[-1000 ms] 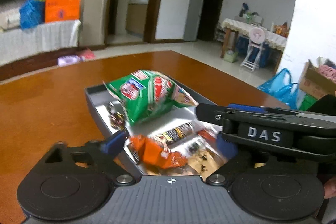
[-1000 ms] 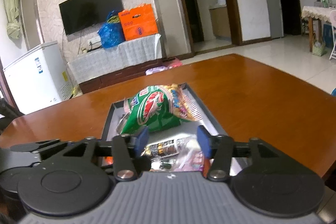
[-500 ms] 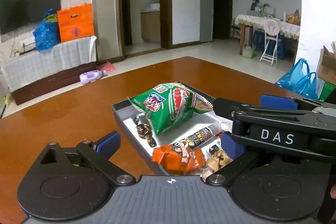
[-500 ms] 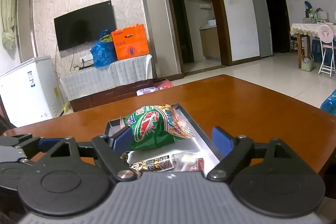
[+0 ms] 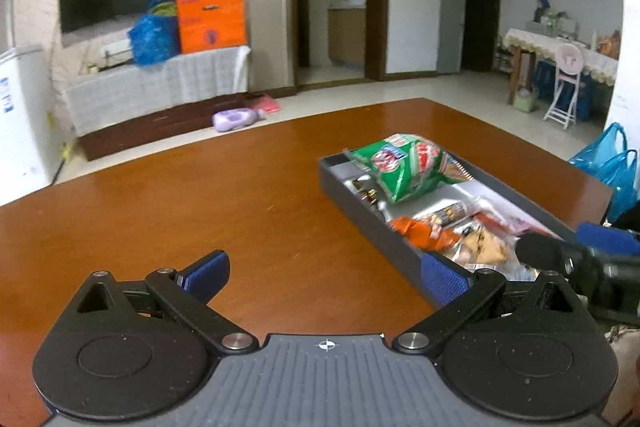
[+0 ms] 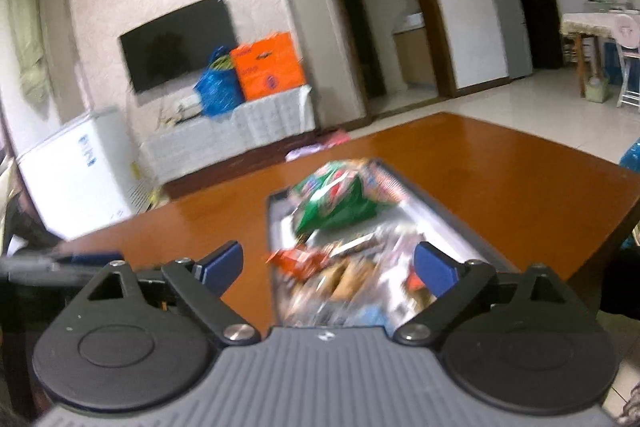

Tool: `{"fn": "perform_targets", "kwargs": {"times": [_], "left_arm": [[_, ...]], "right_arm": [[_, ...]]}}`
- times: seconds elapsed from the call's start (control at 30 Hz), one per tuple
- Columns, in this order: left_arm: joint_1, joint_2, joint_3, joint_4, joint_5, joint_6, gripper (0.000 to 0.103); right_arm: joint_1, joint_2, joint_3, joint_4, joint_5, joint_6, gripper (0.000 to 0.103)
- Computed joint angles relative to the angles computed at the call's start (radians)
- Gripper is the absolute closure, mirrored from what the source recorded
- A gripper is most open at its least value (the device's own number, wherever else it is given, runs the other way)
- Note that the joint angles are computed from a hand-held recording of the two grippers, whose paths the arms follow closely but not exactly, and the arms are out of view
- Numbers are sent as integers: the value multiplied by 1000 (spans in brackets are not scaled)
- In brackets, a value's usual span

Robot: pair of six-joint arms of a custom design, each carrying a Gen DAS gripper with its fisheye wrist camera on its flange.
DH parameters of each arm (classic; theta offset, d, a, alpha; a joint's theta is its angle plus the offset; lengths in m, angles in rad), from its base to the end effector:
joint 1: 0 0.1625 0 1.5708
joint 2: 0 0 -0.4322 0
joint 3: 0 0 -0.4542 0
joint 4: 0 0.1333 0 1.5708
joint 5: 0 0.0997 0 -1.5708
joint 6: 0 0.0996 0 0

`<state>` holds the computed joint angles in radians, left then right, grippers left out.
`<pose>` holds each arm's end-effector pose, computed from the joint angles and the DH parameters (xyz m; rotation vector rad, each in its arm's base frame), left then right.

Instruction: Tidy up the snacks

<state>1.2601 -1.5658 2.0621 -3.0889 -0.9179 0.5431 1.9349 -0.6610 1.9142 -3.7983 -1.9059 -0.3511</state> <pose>0.0252 -0.5554 0.4222 0.5211 2.1353 -1.1175 0.3136 -0.5406 0.0260 0.6682 -2.4310 1.3330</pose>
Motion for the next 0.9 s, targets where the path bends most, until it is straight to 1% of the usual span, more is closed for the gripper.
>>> {"fn": "perform_targets", "kwargs": {"times": [0.07,0.13,0.27,0.4,0.47,0.5,0.57,0.6,0.7,0.9], "left_arm": [[-8,-43,26,38,25,-60,0],[-14,-88,51,88,25,-105,0],[-24,-150,115,132,36,-119,0],[-24,-132,131,117,75,-132,0],[-17,-122,126,106,66,-130,0],[-9,-118,129,83,51,-116,0],[10,-108,131,72,29,-109,0],[18,-101,129,81,25,-112,0],[23,-82,118,130,47,-127,0],[11,-78,140,92,63,-58,0]], "right_arm": [[15,-22,41,15,-3,-12,9],[29,-43,81,36,-6,-9,8],[56,-67,138,55,-47,16,6],[72,-66,140,98,-114,62,3],[69,-68,139,126,-139,99,3],[62,-67,139,125,-137,106,3],[55,-62,129,129,-146,106,3],[56,-55,119,132,-163,101,3],[55,-40,100,138,-195,87,3],[48,-29,77,165,-197,86,3]]}}
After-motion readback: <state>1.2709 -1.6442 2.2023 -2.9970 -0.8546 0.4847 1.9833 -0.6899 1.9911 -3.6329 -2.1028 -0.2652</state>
